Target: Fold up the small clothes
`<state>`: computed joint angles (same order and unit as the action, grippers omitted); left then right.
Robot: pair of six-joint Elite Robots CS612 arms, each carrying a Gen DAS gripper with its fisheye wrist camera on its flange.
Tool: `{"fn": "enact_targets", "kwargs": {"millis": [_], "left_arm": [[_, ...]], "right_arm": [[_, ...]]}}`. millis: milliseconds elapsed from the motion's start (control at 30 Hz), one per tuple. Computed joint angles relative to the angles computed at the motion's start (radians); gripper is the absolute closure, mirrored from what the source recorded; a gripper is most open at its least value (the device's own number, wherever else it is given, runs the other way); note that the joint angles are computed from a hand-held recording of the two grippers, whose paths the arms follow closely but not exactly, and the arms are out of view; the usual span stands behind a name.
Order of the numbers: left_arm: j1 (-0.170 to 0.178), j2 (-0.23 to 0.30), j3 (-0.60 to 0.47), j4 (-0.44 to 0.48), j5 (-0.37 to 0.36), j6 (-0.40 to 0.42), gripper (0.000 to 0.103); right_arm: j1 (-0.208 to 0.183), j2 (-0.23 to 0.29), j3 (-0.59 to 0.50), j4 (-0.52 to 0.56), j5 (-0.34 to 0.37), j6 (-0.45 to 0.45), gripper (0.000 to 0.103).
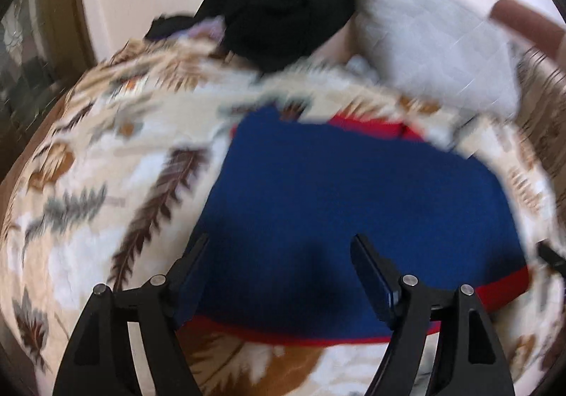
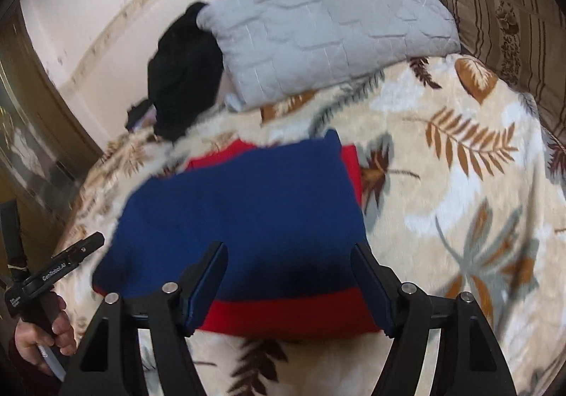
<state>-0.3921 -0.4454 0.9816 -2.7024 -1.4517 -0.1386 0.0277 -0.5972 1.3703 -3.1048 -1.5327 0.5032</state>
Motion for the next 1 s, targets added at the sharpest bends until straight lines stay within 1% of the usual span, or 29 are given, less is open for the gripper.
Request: {"fn": "enact_targets", "kwargs": {"millis": [67,100,133,200,233,267,300,367,400,433,467,500,533,667,700,800,867,900,1000], "left_arm": [[0.000,0.016,-0.023,0.076,0.017,-0.001,0.025],[0.000,0.027,-0.035,0.097,0.022,0.005,0.025],[-0.003,0.032,-0.034,0.088,0.039,0.020,0.025],[-0.012,0.028,-0.020,0.057,0.068,0.052,0.025],[-0.014,0.025,-0.012,0.049,0.072,0.064,0.025],[-0.015,0.022,-0.005,0.046,0.075,0.070,0.025],[-0.018,0.017,0.006,0.038,0.084,0.067,0.025],[-0.022,0.002,0.034,0.011,0.086,0.066,0.025],[-0.024,-0.009,0.057,-0.018,0.078,0.072,0.025],[-0.026,-0.021,0.080,-0.045,0.073,0.076,0.025],[-0.028,-0.032,0.104,-0.079,0.066,0.082,0.025],[-0.029,-0.047,0.135,-0.121,0.056,0.088,0.025],[-0.031,-0.060,0.162,-0.160,0.045,0.091,0.025],[-0.034,-0.094,0.233,-0.238,0.024,0.076,0.025],[-0.034,-0.103,0.252,-0.260,0.014,0.068,0.025],[-0.036,-0.119,0.293,-0.325,-0.006,0.063,0.024],[-0.040,-0.129,0.316,-0.369,-0.002,0.064,0.023],[-0.041,-0.135,0.329,-0.387,-0.003,0.062,0.020],[-0.040,-0.142,0.349,-0.430,-0.022,0.043,0.019]], "right_arm": [[0.000,0.004,-0.004,0.028,0.017,-0.003,0.032],[0.004,0.008,-0.015,0.056,0.004,-0.017,0.033],[0.011,0.009,-0.022,0.075,-0.018,-0.032,0.034],[0.021,0.017,-0.041,0.115,-0.051,-0.065,0.041],[0.024,0.022,-0.053,0.144,-0.063,-0.078,0.047],[0.028,0.028,-0.068,0.180,-0.074,-0.086,0.049],[0.030,0.035,-0.083,0.221,-0.080,-0.093,0.049],[0.036,0.054,-0.122,0.343,-0.097,-0.118,0.050],[0.042,0.057,-0.126,0.353,-0.120,-0.131,0.050],[0.047,0.054,-0.123,0.344,-0.139,-0.145,0.050],[0.047,0.049,-0.118,0.343,-0.136,-0.146,0.050],[0.043,0.036,-0.095,0.313,-0.113,-0.121,0.050],[0.040,0.025,-0.073,0.281,-0.106,-0.097,0.050],[0.043,-0.019,0.009,0.142,-0.129,-0.050,0.050],[0.045,-0.034,0.040,0.085,-0.132,-0.035,0.050],[0.056,-0.063,0.101,-0.024,-0.156,-0.014,0.049],[0.061,-0.077,0.132,-0.080,-0.158,-0.008,0.049],[0.066,-0.086,0.150,-0.110,-0.167,-0.009,0.049],[0.080,-0.103,0.183,-0.156,-0.211,-0.019,0.049]]}}
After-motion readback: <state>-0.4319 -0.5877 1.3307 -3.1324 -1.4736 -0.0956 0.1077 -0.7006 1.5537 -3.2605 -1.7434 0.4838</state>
